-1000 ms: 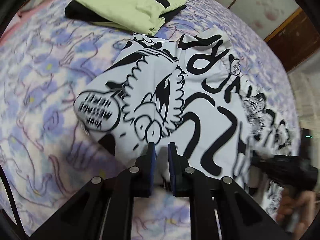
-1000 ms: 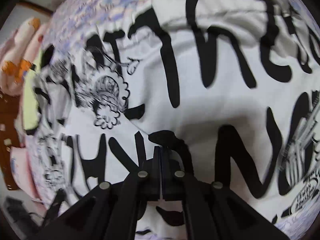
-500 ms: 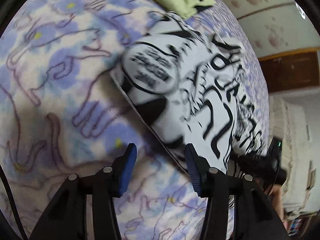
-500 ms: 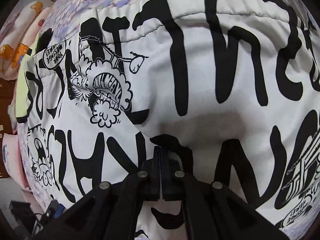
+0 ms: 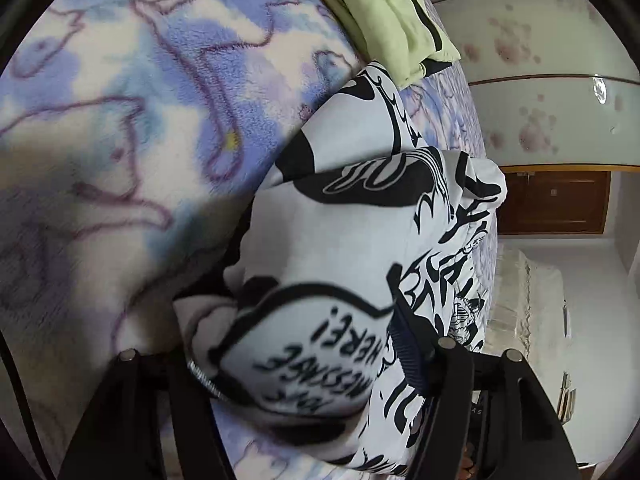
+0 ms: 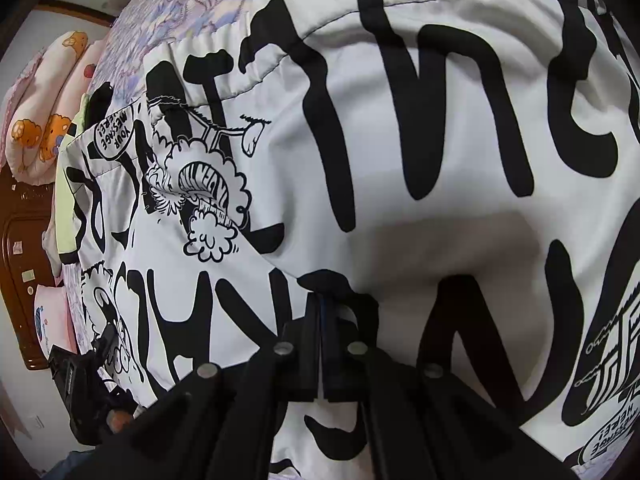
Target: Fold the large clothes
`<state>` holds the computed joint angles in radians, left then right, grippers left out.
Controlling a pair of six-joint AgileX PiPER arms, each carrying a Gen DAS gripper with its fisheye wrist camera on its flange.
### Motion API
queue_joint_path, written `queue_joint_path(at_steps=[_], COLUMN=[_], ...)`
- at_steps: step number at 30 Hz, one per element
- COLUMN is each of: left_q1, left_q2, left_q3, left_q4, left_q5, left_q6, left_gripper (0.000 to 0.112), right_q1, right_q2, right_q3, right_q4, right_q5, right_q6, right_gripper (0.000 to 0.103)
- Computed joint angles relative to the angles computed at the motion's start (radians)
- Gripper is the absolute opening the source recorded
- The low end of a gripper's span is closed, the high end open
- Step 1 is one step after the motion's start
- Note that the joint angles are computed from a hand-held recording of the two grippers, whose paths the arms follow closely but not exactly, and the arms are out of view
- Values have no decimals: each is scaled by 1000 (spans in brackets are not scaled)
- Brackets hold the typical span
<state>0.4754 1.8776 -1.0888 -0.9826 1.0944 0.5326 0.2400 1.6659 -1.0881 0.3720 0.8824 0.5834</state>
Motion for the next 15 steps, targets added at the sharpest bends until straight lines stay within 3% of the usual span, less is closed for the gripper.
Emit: queue_joint_path(at_steps=[10,15], left_q1=[-54,-87], left_q2=[-2,-35], left_q3=[10,-3], left_q4=[-14,46], left_q5=[-90,-114], left_q6=[-11,-134], left_gripper=[68,48], right_q1=[97,202], right_q2=[106,177], right_q3=[-176,-319], right_q4=[-132,-304], right_q5=[91,209], right_q6=[173,297], right_gripper=[0,0])
